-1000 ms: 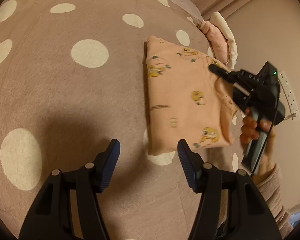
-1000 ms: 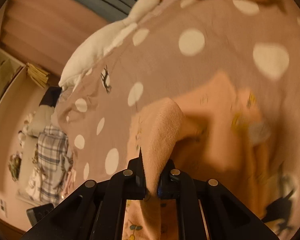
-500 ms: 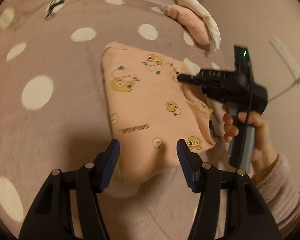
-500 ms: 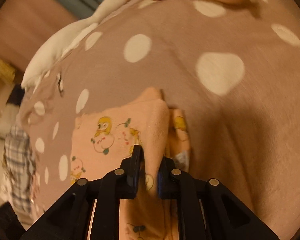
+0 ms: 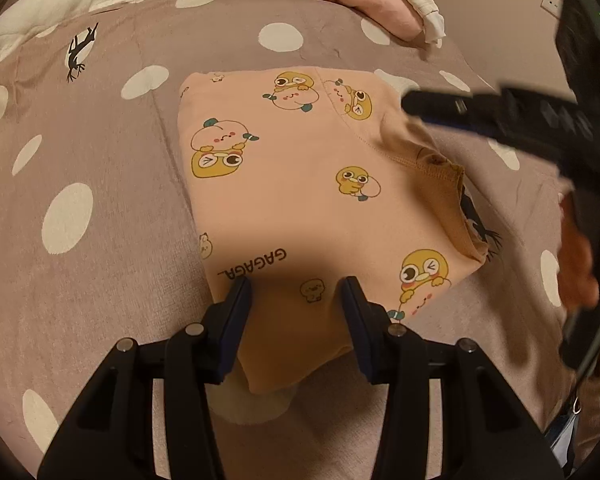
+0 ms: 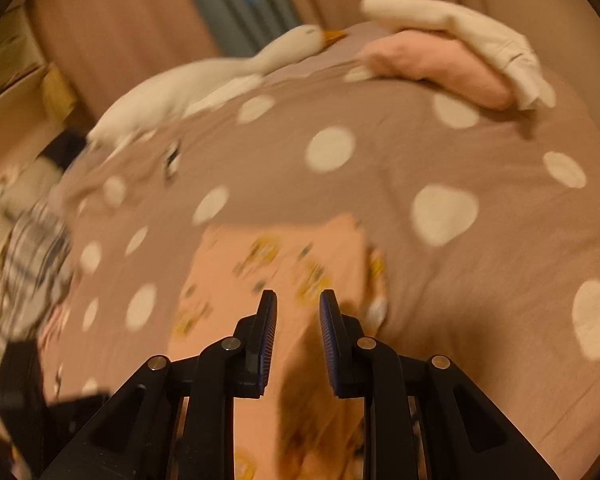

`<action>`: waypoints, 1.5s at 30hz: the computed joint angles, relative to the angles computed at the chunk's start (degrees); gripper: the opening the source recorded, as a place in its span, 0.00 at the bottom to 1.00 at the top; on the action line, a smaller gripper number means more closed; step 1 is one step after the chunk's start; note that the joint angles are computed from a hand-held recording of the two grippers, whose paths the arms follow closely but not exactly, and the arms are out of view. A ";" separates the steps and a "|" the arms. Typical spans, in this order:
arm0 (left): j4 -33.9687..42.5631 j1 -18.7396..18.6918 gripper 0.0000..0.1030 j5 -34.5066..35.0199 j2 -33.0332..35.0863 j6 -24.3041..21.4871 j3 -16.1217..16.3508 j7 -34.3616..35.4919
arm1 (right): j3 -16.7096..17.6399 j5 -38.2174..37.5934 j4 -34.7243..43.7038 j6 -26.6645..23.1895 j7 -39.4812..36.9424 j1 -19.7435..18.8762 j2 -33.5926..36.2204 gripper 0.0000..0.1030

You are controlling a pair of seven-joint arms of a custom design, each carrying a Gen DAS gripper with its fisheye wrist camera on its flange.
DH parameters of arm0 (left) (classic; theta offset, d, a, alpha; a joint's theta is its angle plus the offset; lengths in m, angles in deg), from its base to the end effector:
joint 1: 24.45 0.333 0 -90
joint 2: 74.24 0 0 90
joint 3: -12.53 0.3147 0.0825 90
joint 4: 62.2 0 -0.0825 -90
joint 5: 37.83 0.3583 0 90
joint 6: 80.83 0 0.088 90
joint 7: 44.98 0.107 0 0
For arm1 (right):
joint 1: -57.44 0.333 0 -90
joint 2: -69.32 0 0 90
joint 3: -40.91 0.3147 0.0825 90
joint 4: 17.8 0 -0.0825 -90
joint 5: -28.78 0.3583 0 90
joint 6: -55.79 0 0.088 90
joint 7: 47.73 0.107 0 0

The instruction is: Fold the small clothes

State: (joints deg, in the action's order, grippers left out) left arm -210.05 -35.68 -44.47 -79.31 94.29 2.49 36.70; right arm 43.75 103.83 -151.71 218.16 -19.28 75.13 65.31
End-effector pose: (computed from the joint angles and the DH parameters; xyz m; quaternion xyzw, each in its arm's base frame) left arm 0.4393 -0.1616 0.3742 -0.6383 0.7178 -0.2468 0.1283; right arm 0.4812 0.1273 0.4140 -0.7253 0.5569 -0.0624 0.3999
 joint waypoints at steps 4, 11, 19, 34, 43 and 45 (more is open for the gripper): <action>0.02 0.43 0.44 1.22 -0.01 -0.13 -0.28 -0.97 | 0.35 1.05 -2.67 -1.25 -3.79 0.75 -1.74 0.22; 0.33 0.17 0.45 0.94 0.18 -0.62 -0.16 -0.87 | 0.74 -7.04 -4.76 4.12 0.72 1.34 0.01 0.22; 0.48 -0.09 0.45 0.03 0.31 -0.73 -0.10 -0.38 | -0.49 -0.29 -6.52 3.65 -3.77 1.32 -1.21 0.15; 0.25 -0.98 0.45 -1.68 0.10 -0.71 0.40 1.00 | -0.34 0.82 -7.37 3.74 -4.64 1.27 -1.87 0.15; 0.26 -0.70 0.45 -2.16 0.09 -0.87 0.21 1.57 | -0.53 0.23 -7.69 3.22 -3.90 1.14 -2.11 0.15; 0.23 -0.55 0.45 -1.94 0.06 -0.92 0.11 1.46 | -0.61 0.22 -7.83 3.10 -3.69 1.08 -2.20 0.15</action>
